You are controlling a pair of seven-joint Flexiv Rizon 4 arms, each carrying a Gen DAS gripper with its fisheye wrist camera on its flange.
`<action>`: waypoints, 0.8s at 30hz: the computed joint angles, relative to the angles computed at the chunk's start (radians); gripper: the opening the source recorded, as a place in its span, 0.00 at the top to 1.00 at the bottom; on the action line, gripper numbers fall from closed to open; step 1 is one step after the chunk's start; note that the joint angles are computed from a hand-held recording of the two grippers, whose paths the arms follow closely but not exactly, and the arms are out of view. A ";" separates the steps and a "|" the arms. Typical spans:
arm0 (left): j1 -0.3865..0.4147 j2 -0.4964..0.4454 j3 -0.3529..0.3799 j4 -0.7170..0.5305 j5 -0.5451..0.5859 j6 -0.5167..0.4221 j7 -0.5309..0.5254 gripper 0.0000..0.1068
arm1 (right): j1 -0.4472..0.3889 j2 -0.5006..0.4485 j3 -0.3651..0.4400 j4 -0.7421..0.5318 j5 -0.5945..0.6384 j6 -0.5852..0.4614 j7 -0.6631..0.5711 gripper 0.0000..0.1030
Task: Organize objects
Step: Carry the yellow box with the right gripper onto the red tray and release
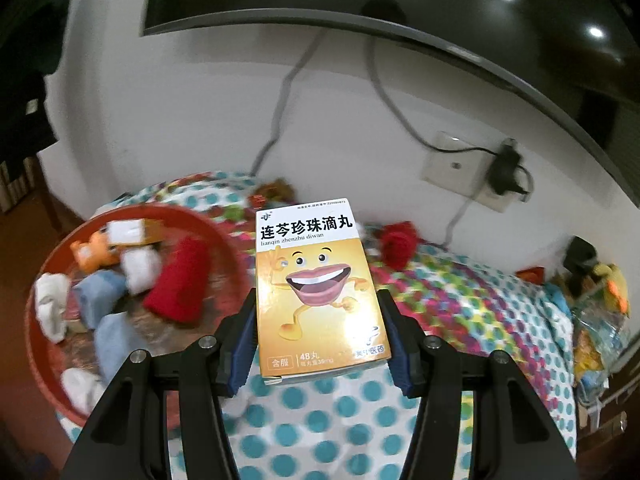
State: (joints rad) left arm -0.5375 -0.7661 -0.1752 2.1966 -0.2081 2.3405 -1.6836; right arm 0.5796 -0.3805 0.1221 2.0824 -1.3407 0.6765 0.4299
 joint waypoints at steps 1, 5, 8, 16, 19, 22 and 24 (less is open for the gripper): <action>0.003 0.001 -0.001 0.001 -0.002 -0.001 -0.005 0.35 | 0.007 -0.016 0.001 -0.017 0.000 0.003 -0.007 0.49; 0.001 0.002 0.004 0.005 -0.017 -0.001 -0.017 0.35 | 0.035 -0.076 -0.006 -0.077 -0.007 0.039 -0.021 0.49; -0.026 0.008 0.024 0.007 -0.057 -0.006 -0.005 0.35 | 0.058 -0.115 -0.018 -0.117 -0.009 0.065 -0.036 0.49; -0.094 0.016 0.071 0.025 -0.229 0.031 0.013 0.35 | 0.100 -0.221 -0.062 -0.193 0.021 0.153 -0.049 0.48; -0.088 0.016 0.065 0.027 -0.245 0.035 0.018 0.36 | 0.108 -0.249 -0.079 -0.208 0.033 0.183 -0.048 0.48; -0.080 0.014 0.057 0.024 -0.243 0.030 0.025 0.35 | 0.108 -0.264 -0.098 -0.211 0.026 0.224 -0.022 0.48; -0.083 0.012 0.057 0.022 -0.245 0.030 0.031 0.35 | 0.109 -0.277 -0.105 -0.218 0.033 0.237 -0.025 0.48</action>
